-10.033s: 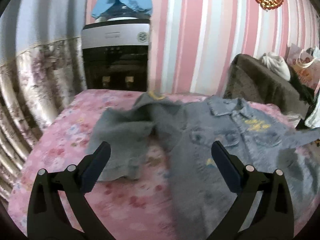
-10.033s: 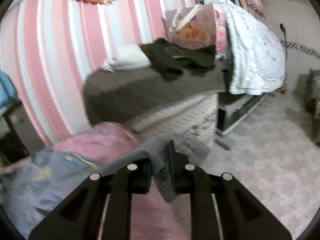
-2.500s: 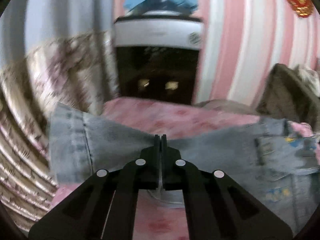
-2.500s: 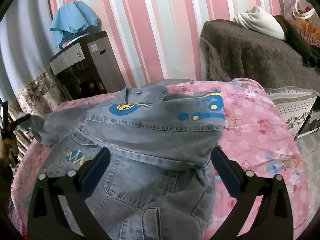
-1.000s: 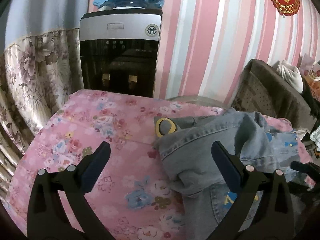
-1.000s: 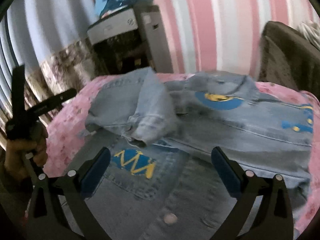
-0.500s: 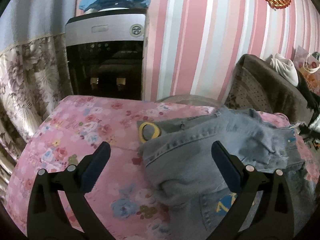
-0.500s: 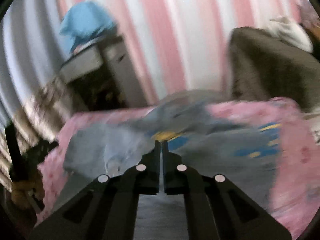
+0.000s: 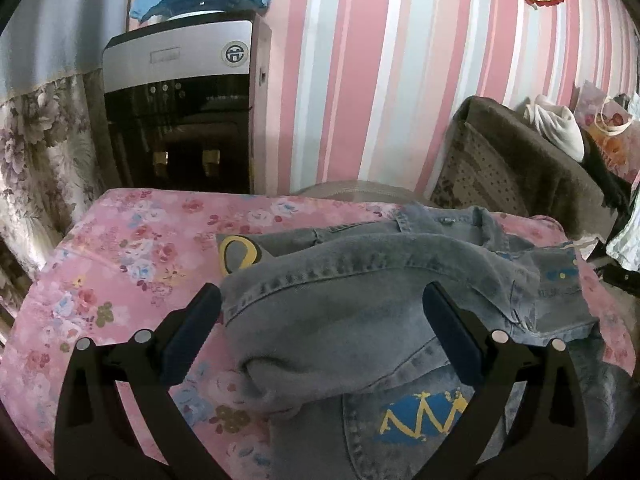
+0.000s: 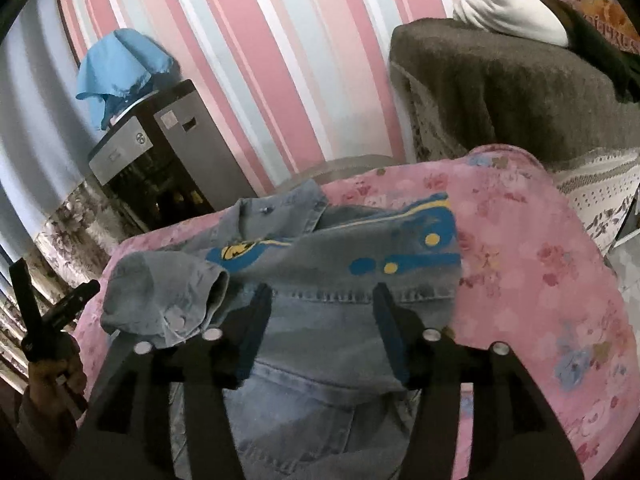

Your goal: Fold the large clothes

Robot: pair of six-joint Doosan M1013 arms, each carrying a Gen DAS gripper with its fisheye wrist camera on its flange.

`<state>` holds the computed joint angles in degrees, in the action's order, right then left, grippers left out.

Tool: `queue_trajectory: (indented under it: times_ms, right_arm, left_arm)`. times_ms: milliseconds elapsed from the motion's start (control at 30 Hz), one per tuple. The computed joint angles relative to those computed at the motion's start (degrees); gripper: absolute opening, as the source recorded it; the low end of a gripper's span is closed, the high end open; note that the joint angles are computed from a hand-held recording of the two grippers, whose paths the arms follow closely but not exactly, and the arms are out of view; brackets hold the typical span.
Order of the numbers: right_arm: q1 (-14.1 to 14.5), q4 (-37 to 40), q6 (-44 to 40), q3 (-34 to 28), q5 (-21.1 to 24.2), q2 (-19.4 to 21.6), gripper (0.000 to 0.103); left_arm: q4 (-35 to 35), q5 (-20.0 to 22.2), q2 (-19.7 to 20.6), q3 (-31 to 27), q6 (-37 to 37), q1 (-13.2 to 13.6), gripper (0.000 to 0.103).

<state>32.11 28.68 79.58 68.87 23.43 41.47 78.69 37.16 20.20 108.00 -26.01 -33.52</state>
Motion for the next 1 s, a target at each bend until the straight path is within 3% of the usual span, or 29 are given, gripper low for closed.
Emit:
queue_trajectory:
  times_ms: [67, 167, 400, 733, 1000]
  right_arm:
    - [0.22, 0.15, -0.38, 0.57, -0.63, -0.27, 0.077]
    - [0.8, -0.54, -0.13, 1.23, -1.66, -0.78, 0.084]
    - [1.55, 3.51, -5.79, 1.11, -1.95, -1.11, 0.086]
    - [2.36, -1.91, -1.83, -2.94, 4.47, 1.12, 0.086]
    - [4.08, 0.21, -4.49, -6.68, 9.88, 4.24, 0.086]
  left_arm:
    - [-0.28, 0.57, -0.3, 0.2, -0.12, -0.18, 0.1]
    - [-0.87, 1.66, -1.05, 0.66, 0.47, -0.48, 0.1]
    - [-1.28, 4.39, -2.11, 1.26, 2.52, -1.1, 0.1]
    - [-1.91, 3.08, -1.62, 1.19, 1.77, -0.29, 0.1]
    - [-1.88, 1.93, -1.42, 2.47, -0.06, 1.14, 0.1]
